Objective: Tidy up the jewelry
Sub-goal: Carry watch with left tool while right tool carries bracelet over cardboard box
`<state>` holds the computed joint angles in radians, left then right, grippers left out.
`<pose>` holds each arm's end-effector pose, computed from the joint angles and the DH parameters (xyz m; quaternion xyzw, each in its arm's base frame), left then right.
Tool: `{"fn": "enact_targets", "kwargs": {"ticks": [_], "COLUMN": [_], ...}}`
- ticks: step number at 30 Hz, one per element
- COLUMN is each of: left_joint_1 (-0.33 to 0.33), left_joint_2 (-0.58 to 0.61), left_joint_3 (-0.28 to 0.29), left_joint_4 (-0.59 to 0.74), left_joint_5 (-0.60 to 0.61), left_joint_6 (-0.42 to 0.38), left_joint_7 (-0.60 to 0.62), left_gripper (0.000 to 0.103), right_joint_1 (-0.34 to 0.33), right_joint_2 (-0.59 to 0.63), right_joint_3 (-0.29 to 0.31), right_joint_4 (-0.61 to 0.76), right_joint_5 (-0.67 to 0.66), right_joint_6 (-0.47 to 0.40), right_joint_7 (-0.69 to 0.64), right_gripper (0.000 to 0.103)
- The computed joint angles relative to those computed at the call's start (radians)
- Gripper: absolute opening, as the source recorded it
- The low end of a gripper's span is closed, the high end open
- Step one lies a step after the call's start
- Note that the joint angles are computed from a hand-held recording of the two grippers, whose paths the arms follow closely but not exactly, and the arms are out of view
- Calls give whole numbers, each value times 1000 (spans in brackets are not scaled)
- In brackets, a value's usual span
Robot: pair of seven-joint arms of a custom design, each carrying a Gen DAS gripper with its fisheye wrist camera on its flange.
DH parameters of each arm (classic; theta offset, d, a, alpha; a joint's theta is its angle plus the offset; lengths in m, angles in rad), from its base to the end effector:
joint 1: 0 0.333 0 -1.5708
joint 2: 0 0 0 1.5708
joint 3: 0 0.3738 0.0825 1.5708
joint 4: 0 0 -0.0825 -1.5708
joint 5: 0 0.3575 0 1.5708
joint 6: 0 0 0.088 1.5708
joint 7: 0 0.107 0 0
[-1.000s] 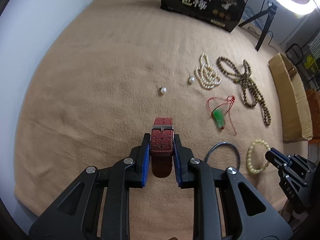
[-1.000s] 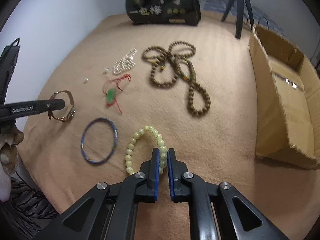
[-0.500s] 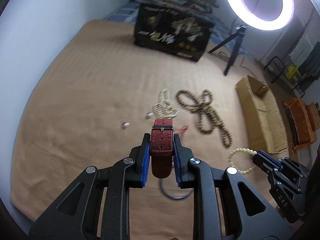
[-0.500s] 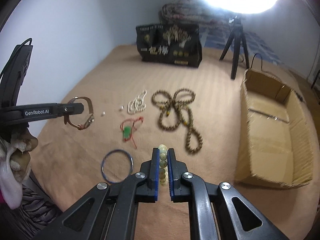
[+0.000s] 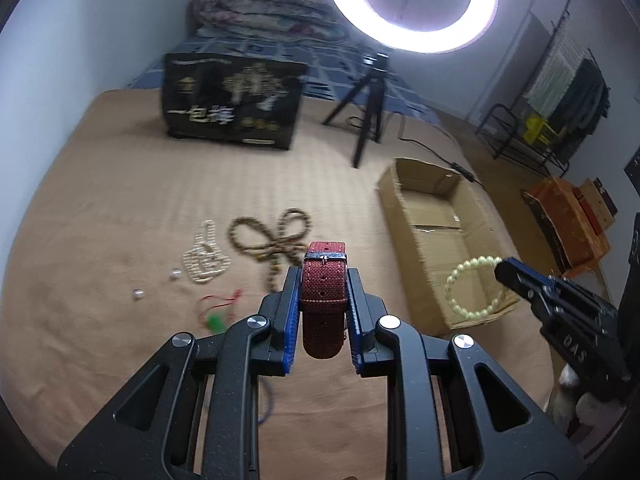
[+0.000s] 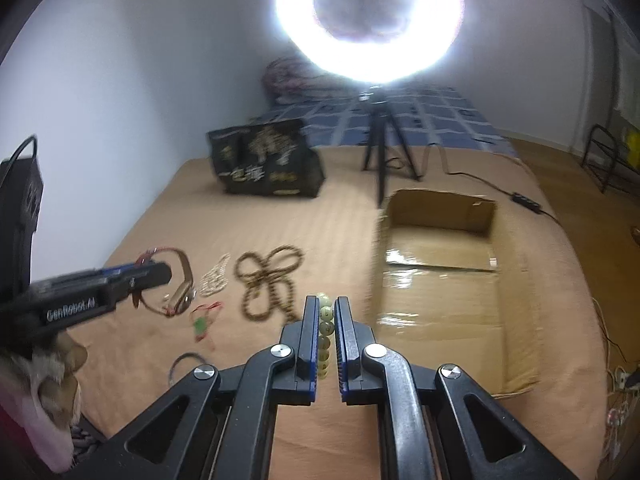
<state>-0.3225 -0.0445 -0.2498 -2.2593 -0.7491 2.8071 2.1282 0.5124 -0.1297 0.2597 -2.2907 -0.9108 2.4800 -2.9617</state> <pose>0.4593 -0.2592 0.5111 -0.4821 0.8055 -0.3420 0.0413 0.3482 0.3498 0.5064 -0.5460 0.7554 -0.2367 0.2743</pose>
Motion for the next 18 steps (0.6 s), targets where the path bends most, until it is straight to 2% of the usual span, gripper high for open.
{"fn": "enact_targets", "kwargs": {"ticks": [7, 18], "left_joint_1": [-46, -83], "left_joint_2": [33, 108], "left_joint_3": [-37, -88], "left_joint_4": [29, 91], "left_joint_5": [-41, -84], "left_joint_6": [19, 1], "left_joint_7": [28, 44], "left_gripper": [20, 20], "right_joint_1": [-32, -99], "right_joint_2": [-85, -157], "right_joint_3": [-12, -30], "right_joint_4": [-67, -174], "right_joint_5": [40, 129], "right_joint_6": [-52, -23], "right_joint_7": [-36, -86], "right_gripper": [5, 5]}}
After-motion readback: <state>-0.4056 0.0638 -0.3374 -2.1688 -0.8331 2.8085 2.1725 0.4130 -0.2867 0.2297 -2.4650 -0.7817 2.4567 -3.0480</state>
